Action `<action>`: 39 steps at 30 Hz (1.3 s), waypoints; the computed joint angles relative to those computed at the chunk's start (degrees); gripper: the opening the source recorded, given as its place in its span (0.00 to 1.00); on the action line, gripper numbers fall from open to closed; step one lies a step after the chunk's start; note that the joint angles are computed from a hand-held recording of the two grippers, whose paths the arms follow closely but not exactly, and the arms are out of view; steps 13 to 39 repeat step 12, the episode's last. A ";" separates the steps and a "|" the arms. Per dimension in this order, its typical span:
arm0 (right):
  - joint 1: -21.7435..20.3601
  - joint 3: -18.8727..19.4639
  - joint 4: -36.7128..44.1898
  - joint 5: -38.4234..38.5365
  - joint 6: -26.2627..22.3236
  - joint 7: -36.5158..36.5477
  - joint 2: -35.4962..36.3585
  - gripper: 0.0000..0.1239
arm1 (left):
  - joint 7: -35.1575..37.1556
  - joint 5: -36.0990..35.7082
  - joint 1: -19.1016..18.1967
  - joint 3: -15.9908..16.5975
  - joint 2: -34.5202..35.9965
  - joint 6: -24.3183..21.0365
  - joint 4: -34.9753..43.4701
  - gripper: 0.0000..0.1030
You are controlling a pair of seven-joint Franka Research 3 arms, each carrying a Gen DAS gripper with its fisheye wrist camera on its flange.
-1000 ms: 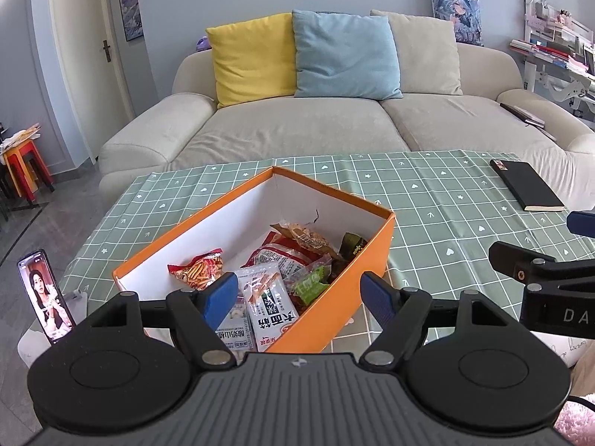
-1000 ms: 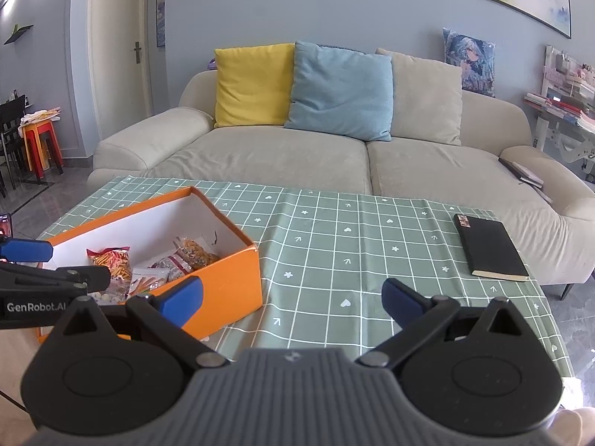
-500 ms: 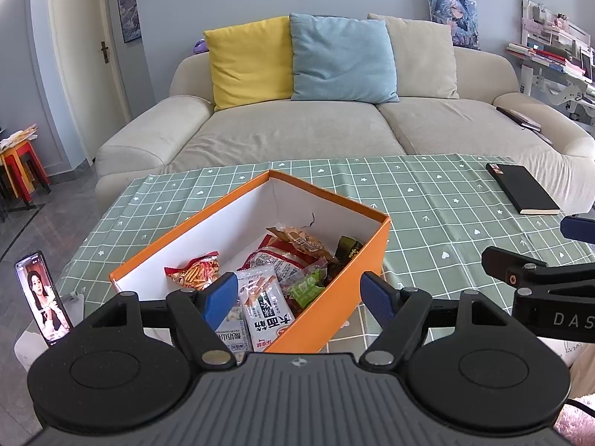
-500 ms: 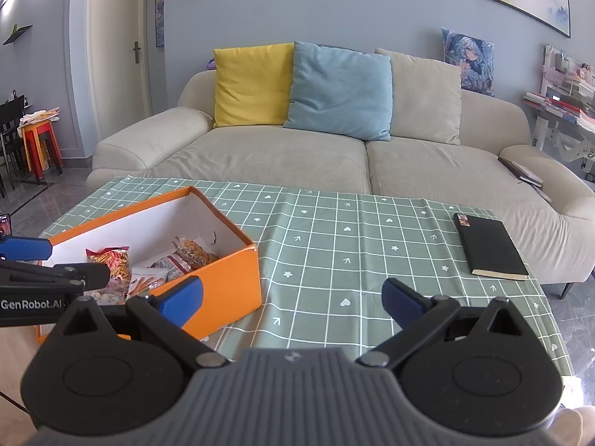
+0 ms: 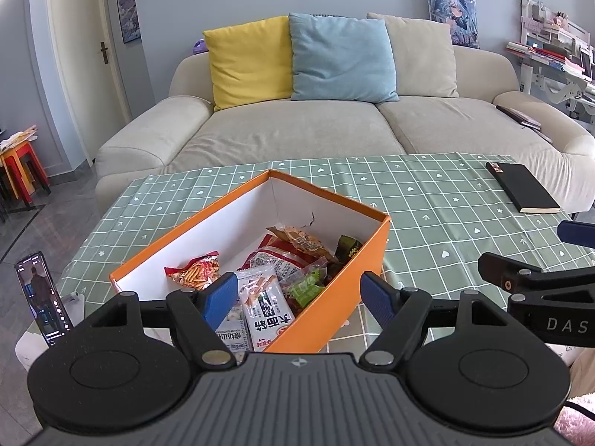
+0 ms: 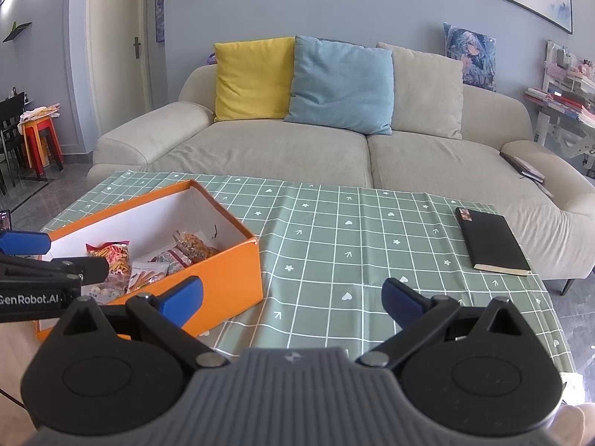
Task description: Organize snacks
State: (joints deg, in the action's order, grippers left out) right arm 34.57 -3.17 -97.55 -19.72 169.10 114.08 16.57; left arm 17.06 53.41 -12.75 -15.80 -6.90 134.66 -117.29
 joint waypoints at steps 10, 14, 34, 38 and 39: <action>-0.38 0.54 0.10 0.95 -0.55 -1.08 0.08 0.80 | -0.17 0.50 0.03 0.04 -0.15 0.81 -0.33 0.85; -0.40 0.59 0.15 1.14 -0.59 -1.25 0.16 0.80 | -0.09 0.40 0.03 0.03 -0.08 0.80 -0.28 0.85; -0.40 0.59 0.15 1.14 -0.59 -1.25 0.16 0.80 | -0.09 0.40 0.03 0.03 -0.08 0.80 -0.28 0.85; -0.40 0.59 0.15 1.14 -0.59 -1.25 0.16 0.80 | -0.09 0.40 0.03 0.03 -0.08 0.80 -0.28 0.85; -0.40 0.59 0.15 1.14 -0.59 -1.25 0.16 0.80 | -0.09 0.40 0.03 0.03 -0.08 0.80 -0.28 0.85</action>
